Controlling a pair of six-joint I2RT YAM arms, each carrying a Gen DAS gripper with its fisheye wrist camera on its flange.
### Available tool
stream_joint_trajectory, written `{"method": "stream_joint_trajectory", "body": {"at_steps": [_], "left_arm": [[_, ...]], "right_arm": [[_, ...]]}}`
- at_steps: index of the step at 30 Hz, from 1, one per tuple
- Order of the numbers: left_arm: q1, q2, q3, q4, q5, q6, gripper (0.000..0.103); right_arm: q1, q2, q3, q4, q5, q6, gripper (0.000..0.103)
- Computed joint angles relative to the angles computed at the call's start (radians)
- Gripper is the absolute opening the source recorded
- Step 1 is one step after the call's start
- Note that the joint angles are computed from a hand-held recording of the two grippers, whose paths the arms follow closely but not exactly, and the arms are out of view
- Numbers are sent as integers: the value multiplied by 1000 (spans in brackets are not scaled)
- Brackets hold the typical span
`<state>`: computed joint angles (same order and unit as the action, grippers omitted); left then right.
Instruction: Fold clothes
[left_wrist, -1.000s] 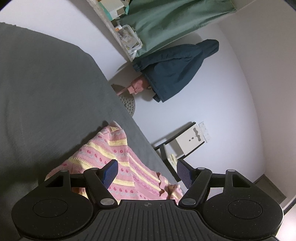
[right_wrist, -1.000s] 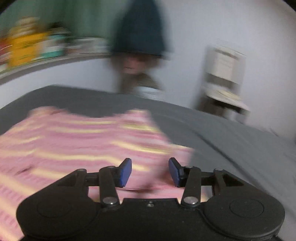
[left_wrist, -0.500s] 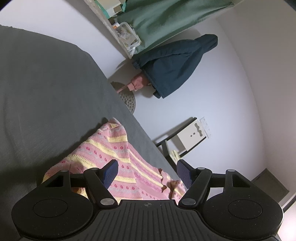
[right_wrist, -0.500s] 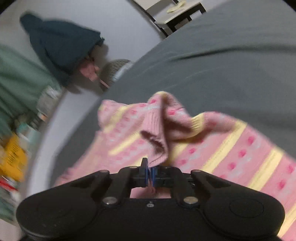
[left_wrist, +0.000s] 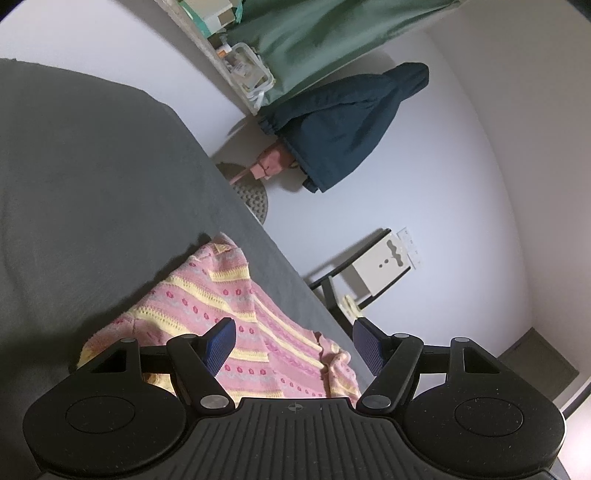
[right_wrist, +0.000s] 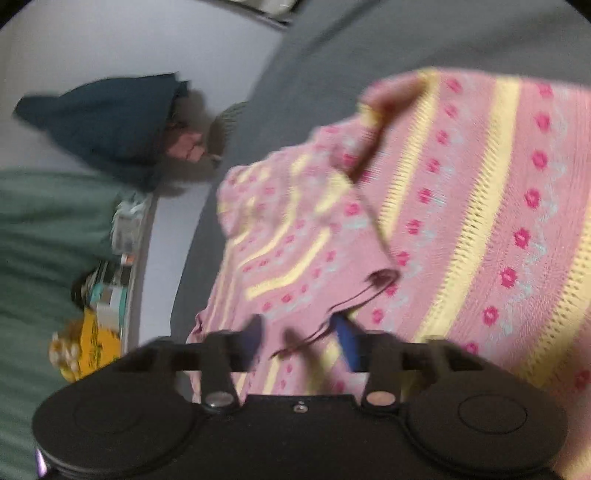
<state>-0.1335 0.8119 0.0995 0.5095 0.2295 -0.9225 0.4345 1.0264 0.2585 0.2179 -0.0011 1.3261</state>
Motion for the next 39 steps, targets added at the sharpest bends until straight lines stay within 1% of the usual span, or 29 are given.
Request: {"method": "stream_joint_trajectory", "body": {"at_steps": [1,3,4,6,7,8,9,11,12,13,14,15,16,18,19,20,22,23,24,26,27,28,30,31,32,34,35,36,39], "left_arm": [[-2,5,2,1,-1,0,70],[-5,9,4,0,-3,4,70],[-4,8,5,-2,-3,6,70],[2,1,2,-1,2,6,70],[4,-2,-1,0,4,4,70],[6,-3,-3,2,5,2,70],[6,-1,-4,5,5,1,70],[5,5,-5,12,5,-1,70],[5,6,-6,13,6,1,70],[5,8,-5,13,6,3,70],[5,10,-5,14,5,5,70],[5,11,-5,13,5,5,70],[8,7,-7,12,7,3,70],[15,0,-8,8,12,0,70],[18,2,-8,11,13,-3,70],[18,5,-9,18,12,-7,70],[19,12,-12,30,12,-14,70],[19,16,-12,32,14,-16,70],[19,19,-12,34,15,-17,70],[14,24,-10,32,16,-14,70],[12,24,-7,26,15,-10,70],[10,21,-5,19,15,-5,70],[11,6,-4,1,14,1,70],[12,-1,-4,-7,13,3,70],[14,-6,-2,-17,13,4,70],[14,-8,8,-41,4,7,70],[9,-4,19,-60,-12,8,70],[2,1,34,-85,-32,9,70],[-47,36,106,-201,-164,16,72]], "right_arm": [[29,-6,45,-75,22,-73,53],[114,29,172,-229,109,-281,53],[180,52,231,-300,202,-393,53],[299,132,328,-368,390,-627,52],[354,187,362,-362,488,-761,52],[386,254,391,-329,563,-906,52],[403,311,417,-307,600,-1019,49],[401,389,447,-277,580,-1171,43],[393,431,469,-270,564,-1231,36],[372,474,498,-275,537,-1245,33],[361,500,515,-284,527,-1249,27],[347,512,519,-285,524,-1250,9],[330,508,512,-278,513,-1237,3],[271,400,437,-206,427,-1114,3],[200,292,354,-120,306,-996,3],[107,213,273,-6,161,-838,3],[-30,180,179,155,-17,-560,3],[-83,197,150,211,-108,-478,3],[-123,225,140,239,-191,-427,6],[-125,308,220,104,-301,-513,12],[-103,345,275,5,-318,-586,26],[-80,360,302,-44,-312,-632,35],[-39,341,307,-48,-250,-683,36],[-28,314,297,-36,-201,-703,37],[-18,286,292,-36,-132,-718,39],[-3,255,313,-66,33,-745,53],[-13,278,357,-102,92,-764,54],[-37,328,421,-139,104,-801,54],[-84,450,602,-264,158,-944,54]]}}
